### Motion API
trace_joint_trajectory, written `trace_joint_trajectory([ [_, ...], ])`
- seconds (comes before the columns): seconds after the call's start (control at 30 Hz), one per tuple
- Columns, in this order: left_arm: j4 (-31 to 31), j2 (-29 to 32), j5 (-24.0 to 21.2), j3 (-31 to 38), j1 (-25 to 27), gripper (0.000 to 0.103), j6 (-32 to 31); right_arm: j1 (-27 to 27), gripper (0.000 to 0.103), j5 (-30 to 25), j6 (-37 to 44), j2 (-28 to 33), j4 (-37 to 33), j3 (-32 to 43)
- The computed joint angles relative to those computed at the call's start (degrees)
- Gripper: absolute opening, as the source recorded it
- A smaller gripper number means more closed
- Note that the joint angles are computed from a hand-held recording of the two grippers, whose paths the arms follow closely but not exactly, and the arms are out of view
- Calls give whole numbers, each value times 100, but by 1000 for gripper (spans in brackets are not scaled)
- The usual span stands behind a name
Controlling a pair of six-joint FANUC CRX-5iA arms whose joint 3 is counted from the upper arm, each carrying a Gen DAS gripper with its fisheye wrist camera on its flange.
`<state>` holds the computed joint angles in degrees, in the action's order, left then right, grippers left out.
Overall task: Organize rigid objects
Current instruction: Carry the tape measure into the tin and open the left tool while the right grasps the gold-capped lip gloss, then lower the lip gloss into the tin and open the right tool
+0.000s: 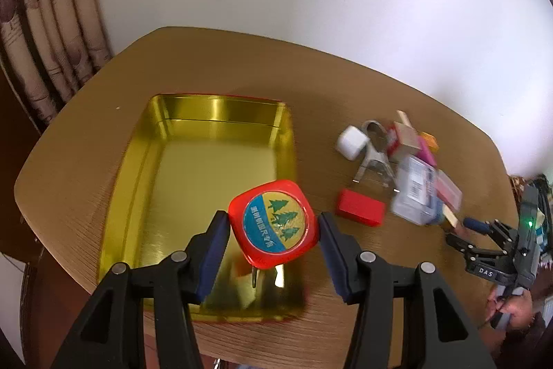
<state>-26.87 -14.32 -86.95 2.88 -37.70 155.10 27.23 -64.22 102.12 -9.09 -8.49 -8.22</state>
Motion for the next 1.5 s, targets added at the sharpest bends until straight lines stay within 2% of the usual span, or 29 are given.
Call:
trace_joint_trajectory([
  [0.03, 23, -76, -18, -51, 56, 54, -40, 20, 30, -78, 18, 35, -10, 38],
  [0.1, 61, -161, -46, -157, 227, 54, -148, 200, 21, -29, -45, -50, 248, -69],
  [0.13, 59, -166, -50, -191, 278, 54, -195, 229, 19, -73, -60, -60, 263, -61],
  [0.47, 328, -241, 131, -517, 1298, 54, -1091, -619, 19, -936, 78, -173, -1190, 277],
  [0.57, 77, -54, 6, -374, 1325, 54, -1240, -901, 19, -1170, 69, -219, -1568, 389],
  [0.7, 116, 108, 44, -320, 1526, 54, -1604, -1068, 19, -1367, -11, -261, -1925, 541],
  [0.77, 48, 306, -248, -148, 1500, 54, -1810, -1068, 19, -1410, -95, -287, -2053, 615],
  [0.87, -490, 559, -743, 166, 1080, 54, -1788, -1185, 19, -1592, -74, -292, -2357, 809],
  [0.93, -830, 478, -824, 193, 751, 54, -1609, -1117, 19, -1656, -123, -288, -2485, 960],
  [1.03, -708, -78, -648, -44, 585, 54, -905, -969, 19, -1743, -195, -187, -2757, 1271],
  [1.13, -1171, -413, -1111, -86, -146, 54, 166, -630, 19, -1735, -330, 26, -2982, 1651],
  [1.17, -1361, -479, -1437, -87, -546, 54, 620, -448, 19, -1714, -388, 155, -3055, 1838],
  [1.23, -1470, -473, -1916, -52, -983, 54, 1172, -129, 19, -1684, -483, 417, -3126, 2163],
  [1.37, -1511, -754, -2131, -385, -1869, 54, 2331, 686, 19, -1555, -785, 1093, -3003, 2802],
  [1.5, -1709, -821, -2403, -582, -2388, 54, 3185, 1400, 19, -1387, -1179, 1787, -2470, 3284],
])
